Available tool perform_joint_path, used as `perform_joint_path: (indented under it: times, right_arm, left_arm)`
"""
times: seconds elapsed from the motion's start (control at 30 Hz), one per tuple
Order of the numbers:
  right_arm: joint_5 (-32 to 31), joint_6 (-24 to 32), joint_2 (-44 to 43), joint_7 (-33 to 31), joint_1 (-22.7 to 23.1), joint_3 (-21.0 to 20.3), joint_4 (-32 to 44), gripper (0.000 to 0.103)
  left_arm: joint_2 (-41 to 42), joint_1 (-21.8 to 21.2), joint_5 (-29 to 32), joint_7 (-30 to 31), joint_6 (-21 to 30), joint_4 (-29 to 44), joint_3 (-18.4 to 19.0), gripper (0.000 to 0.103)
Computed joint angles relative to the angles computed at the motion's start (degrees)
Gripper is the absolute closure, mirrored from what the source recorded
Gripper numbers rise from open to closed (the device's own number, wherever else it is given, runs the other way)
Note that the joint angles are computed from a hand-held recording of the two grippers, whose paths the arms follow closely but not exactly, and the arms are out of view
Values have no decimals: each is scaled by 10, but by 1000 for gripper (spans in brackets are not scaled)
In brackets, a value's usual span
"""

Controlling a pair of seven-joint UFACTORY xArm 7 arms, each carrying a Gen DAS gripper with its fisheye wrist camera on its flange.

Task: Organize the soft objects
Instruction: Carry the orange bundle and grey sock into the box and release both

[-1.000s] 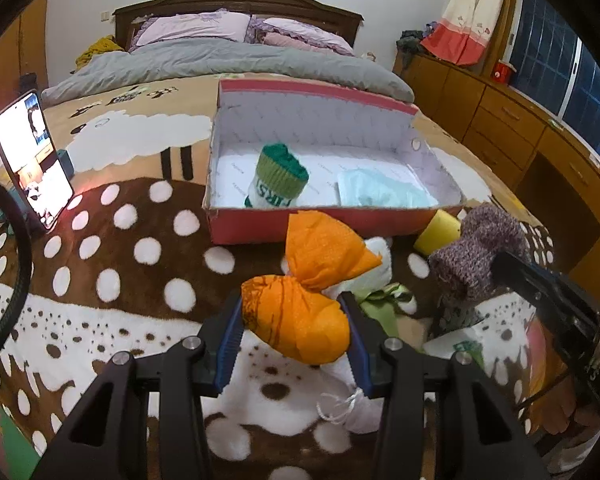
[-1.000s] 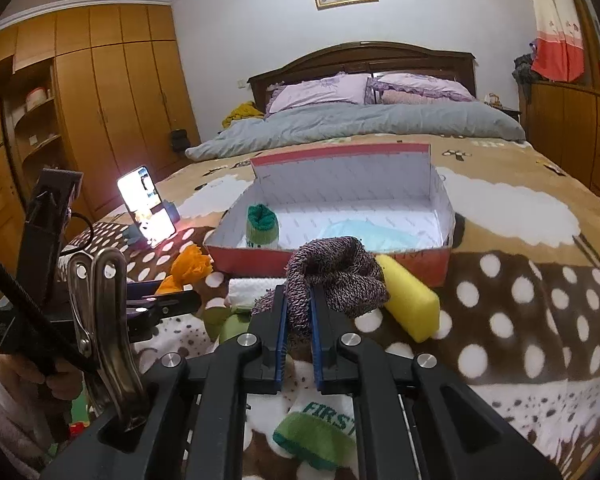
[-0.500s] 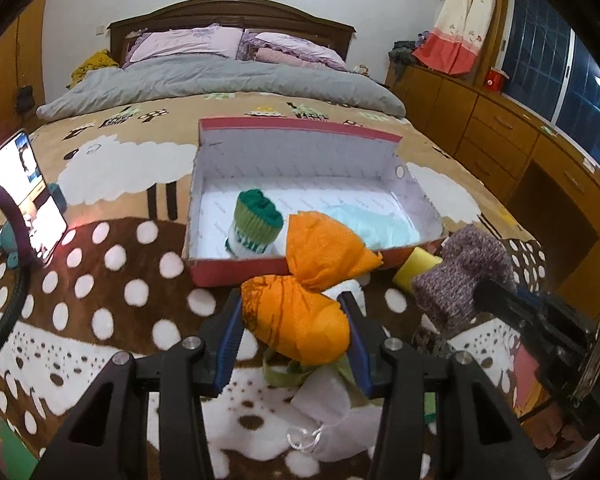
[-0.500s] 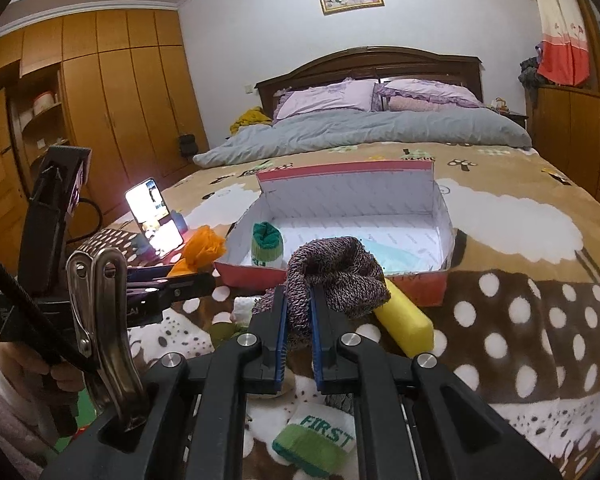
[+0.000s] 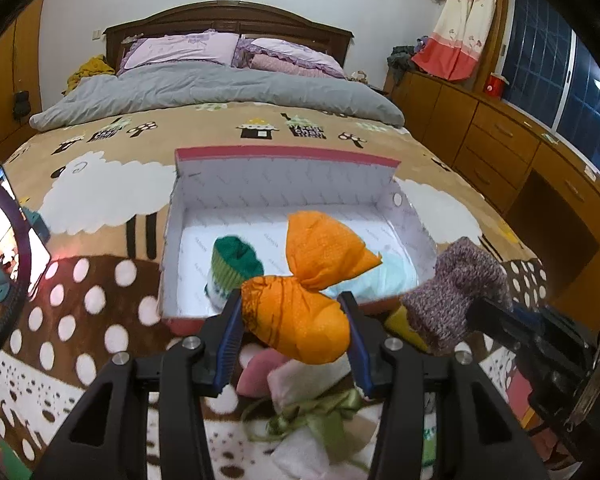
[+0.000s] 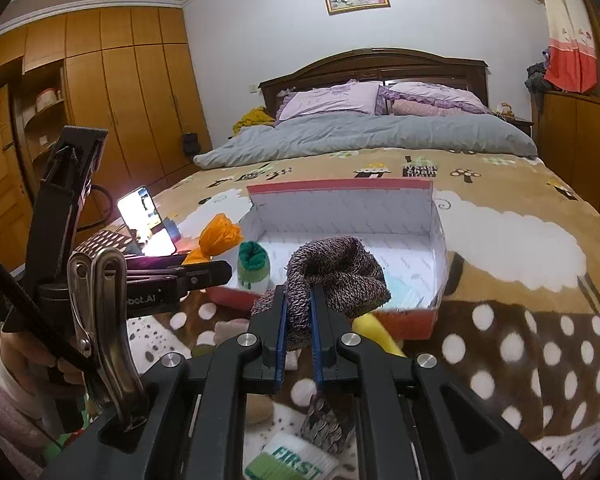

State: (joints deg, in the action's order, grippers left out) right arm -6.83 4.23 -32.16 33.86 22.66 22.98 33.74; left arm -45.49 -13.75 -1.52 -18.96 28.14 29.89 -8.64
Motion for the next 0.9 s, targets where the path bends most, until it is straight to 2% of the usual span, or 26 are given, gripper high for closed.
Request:
perform_joint_path:
  times: [0.37,0.63,0.9]
  right_arm:
    - [-6,6,61,-54,0,-34,50,92]
    - [1,-8,101,-87,-2,-55,72,92]
    - [-5,-17,145,-97,-35,-55,101,92]
  left_arm:
    - [89,11,17,-8,-38,44,-13,55]
    - [145,34,51,-30,-57,72,-28,54]
    - [207,52,90,-51,-78,97,-33,54]
